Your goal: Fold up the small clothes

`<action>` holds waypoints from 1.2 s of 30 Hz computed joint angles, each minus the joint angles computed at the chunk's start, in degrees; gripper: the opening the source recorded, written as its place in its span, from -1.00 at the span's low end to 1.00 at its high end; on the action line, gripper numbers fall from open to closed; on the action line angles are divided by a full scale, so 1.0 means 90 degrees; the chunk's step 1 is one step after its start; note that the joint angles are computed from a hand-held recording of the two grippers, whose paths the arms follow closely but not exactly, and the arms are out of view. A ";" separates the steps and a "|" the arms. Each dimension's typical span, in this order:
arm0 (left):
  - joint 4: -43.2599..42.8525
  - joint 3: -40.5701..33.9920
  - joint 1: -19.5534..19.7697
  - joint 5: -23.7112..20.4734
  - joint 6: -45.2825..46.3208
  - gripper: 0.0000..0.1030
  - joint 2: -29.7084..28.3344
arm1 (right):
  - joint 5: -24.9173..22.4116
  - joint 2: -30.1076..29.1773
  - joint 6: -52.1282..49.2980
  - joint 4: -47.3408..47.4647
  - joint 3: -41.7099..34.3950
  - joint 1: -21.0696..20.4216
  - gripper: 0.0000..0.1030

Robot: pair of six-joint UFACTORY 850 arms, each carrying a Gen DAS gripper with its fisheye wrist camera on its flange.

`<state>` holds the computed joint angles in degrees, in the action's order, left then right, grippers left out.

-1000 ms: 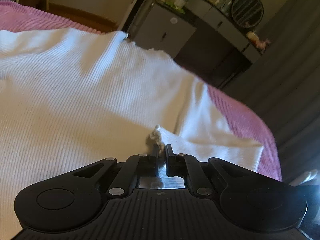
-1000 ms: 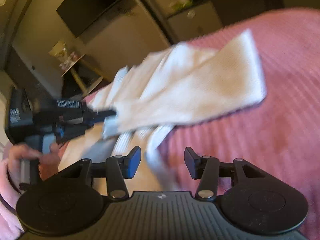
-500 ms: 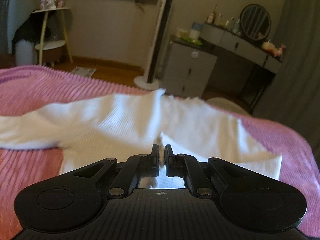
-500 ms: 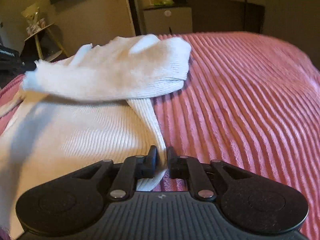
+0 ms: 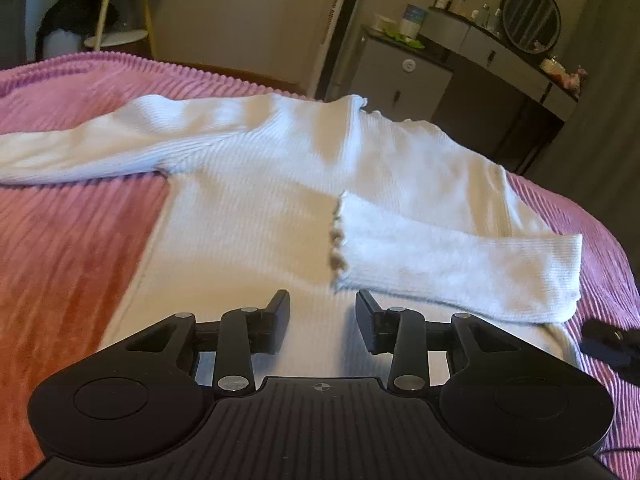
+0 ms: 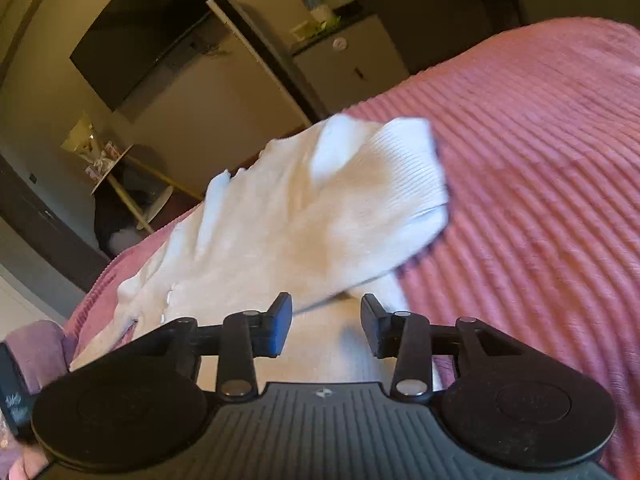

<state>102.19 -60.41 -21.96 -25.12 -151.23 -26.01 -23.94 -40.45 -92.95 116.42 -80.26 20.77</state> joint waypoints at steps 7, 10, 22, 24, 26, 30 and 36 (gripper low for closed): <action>0.0771 0.0162 0.0231 0.0151 -0.0904 -0.01 0.0149 | -0.0778 -0.0863 0.2598 -0.0079 -0.0762 -0.0353 -0.28; 0.1854 -0.0032 0.0465 0.0498 -0.1996 -0.01 -0.0027 | -0.0921 -0.0897 0.2271 0.0642 -0.0677 -0.0382 -0.28; 0.1584 -0.0852 0.0604 0.0690 -0.0981 -0.80 -0.0630 | -0.0513 -0.1094 0.1557 0.1312 -0.1056 -0.0355 -0.81; 0.1777 -0.0738 0.0570 0.0447 -0.1124 -0.89 -0.0537 | -0.0320 -0.0958 0.0833 0.1643 -0.1046 -0.0263 -0.82; 0.1887 -0.0652 0.0556 0.0237 -0.1228 -0.89 -0.0413 | -0.0216 -0.0825 -0.0009 0.2054 -0.1071 -0.0143 -0.82; 0.1473 -0.0613 0.0527 -0.0375 -0.0681 -0.89 -0.0155 | -0.0562 -0.0709 -0.0426 0.2136 -0.1186 0.0020 -0.82; 0.0166 -0.0586 0.0472 -0.1610 0.0755 -0.88 0.0001 | -0.0597 -0.0936 0.0448 0.0299 -0.1628 0.0292 -0.77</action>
<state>103.68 -65.68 -17.71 -39.61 -144.43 -26.00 -29.31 -48.87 -88.93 119.11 -94.92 23.40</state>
